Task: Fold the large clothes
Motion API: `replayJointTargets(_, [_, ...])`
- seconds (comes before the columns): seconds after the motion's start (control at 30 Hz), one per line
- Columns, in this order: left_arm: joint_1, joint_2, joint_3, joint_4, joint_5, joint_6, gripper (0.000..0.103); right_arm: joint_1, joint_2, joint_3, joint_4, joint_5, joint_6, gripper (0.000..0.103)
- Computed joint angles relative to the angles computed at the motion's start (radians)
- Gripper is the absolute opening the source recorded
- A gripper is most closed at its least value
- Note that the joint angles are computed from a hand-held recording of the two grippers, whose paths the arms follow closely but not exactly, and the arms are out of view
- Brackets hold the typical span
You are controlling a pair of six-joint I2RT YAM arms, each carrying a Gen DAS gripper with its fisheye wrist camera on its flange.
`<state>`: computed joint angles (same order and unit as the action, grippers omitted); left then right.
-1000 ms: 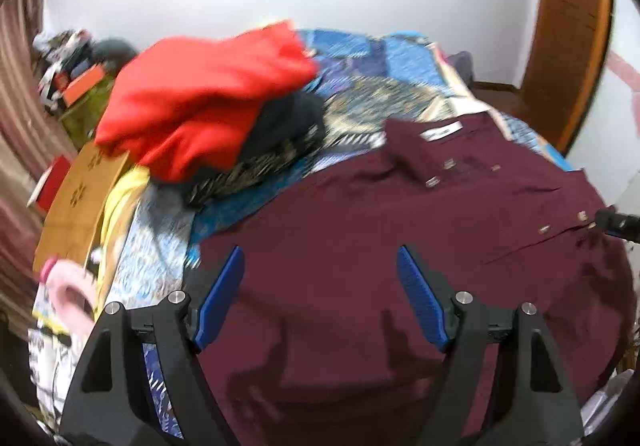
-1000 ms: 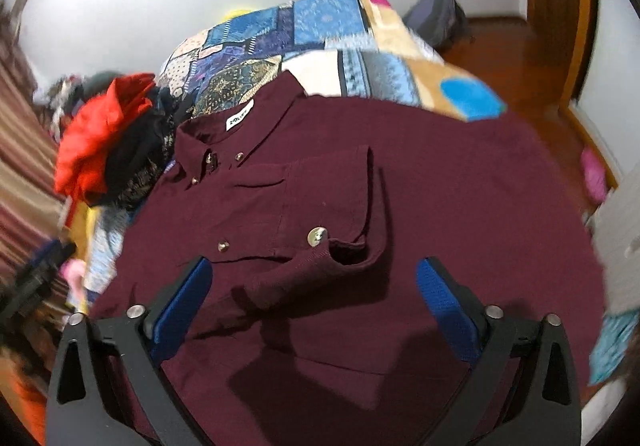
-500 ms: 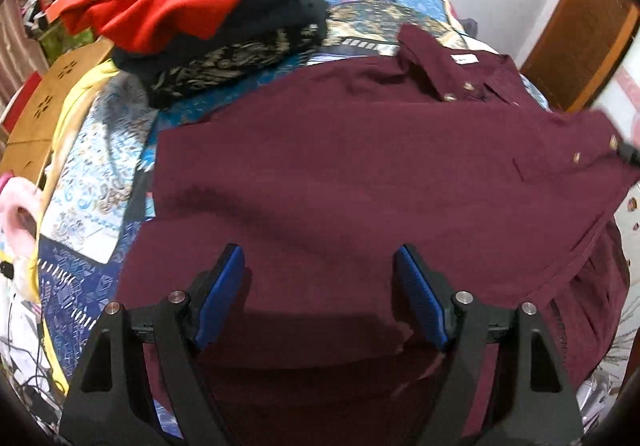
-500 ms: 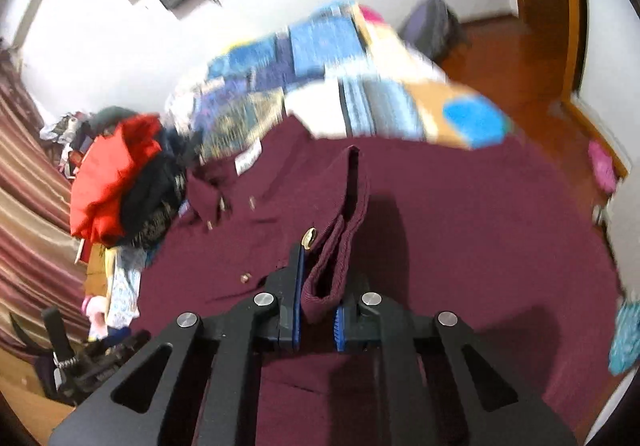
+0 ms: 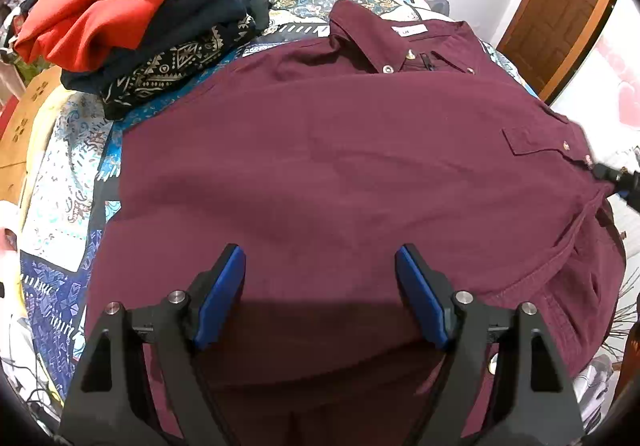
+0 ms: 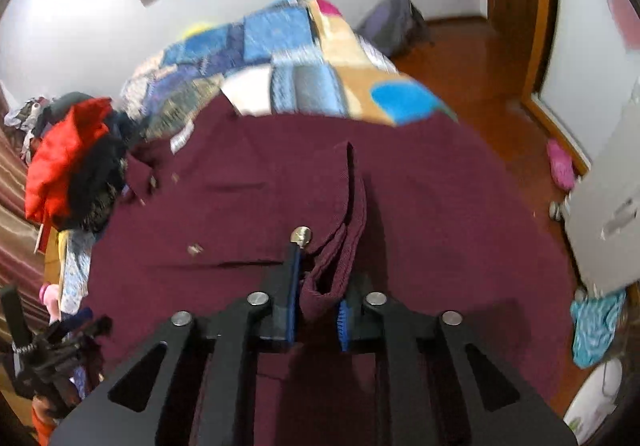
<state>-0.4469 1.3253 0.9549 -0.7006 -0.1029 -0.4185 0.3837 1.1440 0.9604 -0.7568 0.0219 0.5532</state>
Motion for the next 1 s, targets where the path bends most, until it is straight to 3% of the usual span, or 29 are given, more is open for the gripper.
replayJointTargets(0.2, [-0.029,0.000,0.038,-0.037,-0.046,-0.010,0.078,-0.065,-0.077,-0.011,-0.095,0.001,-0.029,0.032])
replayJointTargets(0.27, [-0.050,0.001,0.064,-0.048,-0.069,-0.014,0.078,-0.083,-0.111,-0.011,-0.112,0.009,-0.028,0.041])
replayJointTargets(0.37, [-0.077,0.010,0.105,-0.057,-0.093,-0.023,0.078,-0.143,-0.176,-0.018,-0.145,0.040,-0.046,0.042])
replayJointTargets(0.53, [-0.133,0.046,0.196,-0.060,-0.130,-0.035,0.078,-0.409,-0.316,-0.070,-0.211,-0.061,-0.128,0.052])
replayJointTargets(0.7, [-0.184,0.109,0.281,-0.054,-0.151,-0.040,0.078,-0.739,-0.392,-0.134,-0.277,-0.166,-0.281,0.053])
replayJointTargets(0.83, [-0.221,0.170,0.337,-0.055,-0.152,-0.047,0.078,-1.025,-0.380,-0.203,-0.306,-0.302,-0.422,0.053])
replayJointTargets(1.0, [-0.258,0.232,0.385,-0.068,-0.158,-0.052,0.078,-1.216,-0.277,-0.295,-0.277,-0.409,-0.507,0.053])
